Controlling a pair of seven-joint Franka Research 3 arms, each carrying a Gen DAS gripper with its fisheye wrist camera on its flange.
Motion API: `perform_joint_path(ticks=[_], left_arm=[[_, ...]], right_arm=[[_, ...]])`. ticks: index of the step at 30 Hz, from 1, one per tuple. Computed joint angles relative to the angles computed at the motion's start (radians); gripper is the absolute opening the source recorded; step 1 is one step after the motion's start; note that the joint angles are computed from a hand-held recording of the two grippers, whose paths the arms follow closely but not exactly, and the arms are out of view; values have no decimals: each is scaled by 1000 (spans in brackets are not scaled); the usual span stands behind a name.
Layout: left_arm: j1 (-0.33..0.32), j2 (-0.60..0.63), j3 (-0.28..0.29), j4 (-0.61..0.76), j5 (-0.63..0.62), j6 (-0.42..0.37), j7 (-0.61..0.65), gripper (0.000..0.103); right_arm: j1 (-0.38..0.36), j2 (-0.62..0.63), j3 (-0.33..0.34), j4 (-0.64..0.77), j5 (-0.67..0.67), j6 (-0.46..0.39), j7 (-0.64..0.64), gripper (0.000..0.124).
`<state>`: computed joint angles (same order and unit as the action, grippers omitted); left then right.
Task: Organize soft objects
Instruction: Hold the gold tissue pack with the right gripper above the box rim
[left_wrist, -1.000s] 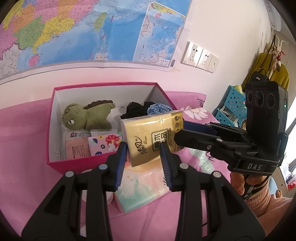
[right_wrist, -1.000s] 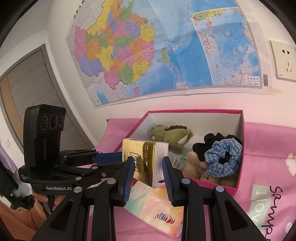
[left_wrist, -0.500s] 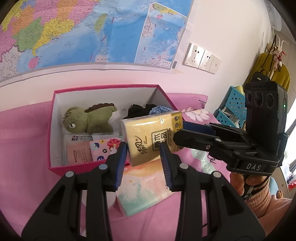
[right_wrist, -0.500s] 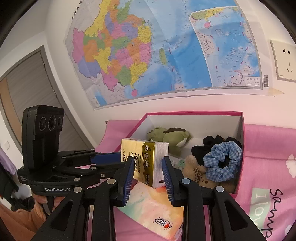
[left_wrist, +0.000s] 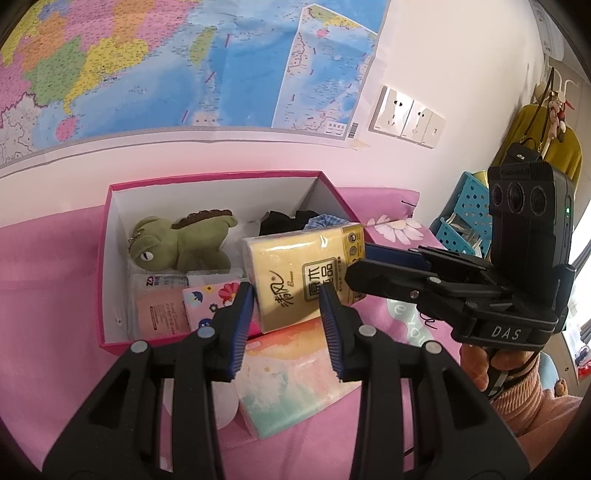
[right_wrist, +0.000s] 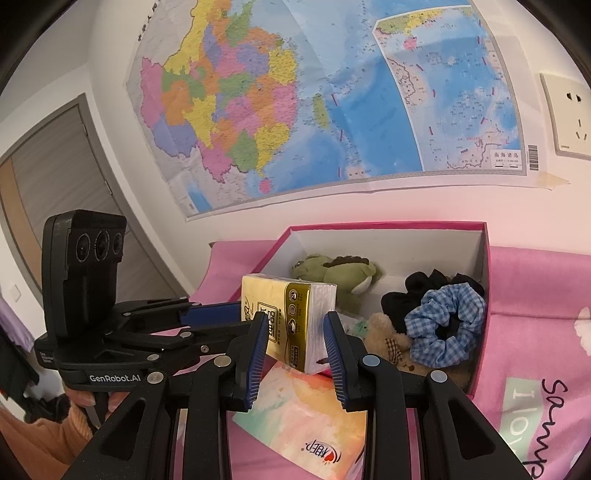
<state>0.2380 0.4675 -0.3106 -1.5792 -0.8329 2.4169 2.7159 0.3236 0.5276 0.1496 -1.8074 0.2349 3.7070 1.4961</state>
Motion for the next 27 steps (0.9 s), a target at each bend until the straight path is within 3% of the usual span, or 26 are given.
perform_joint_path(ticks=[27], left_arm=[[-14, 62, -22, 78, 97, 27, -76, 38]], right_arm=[[-1, 19, -7, 47, 28, -42, 5, 31]])
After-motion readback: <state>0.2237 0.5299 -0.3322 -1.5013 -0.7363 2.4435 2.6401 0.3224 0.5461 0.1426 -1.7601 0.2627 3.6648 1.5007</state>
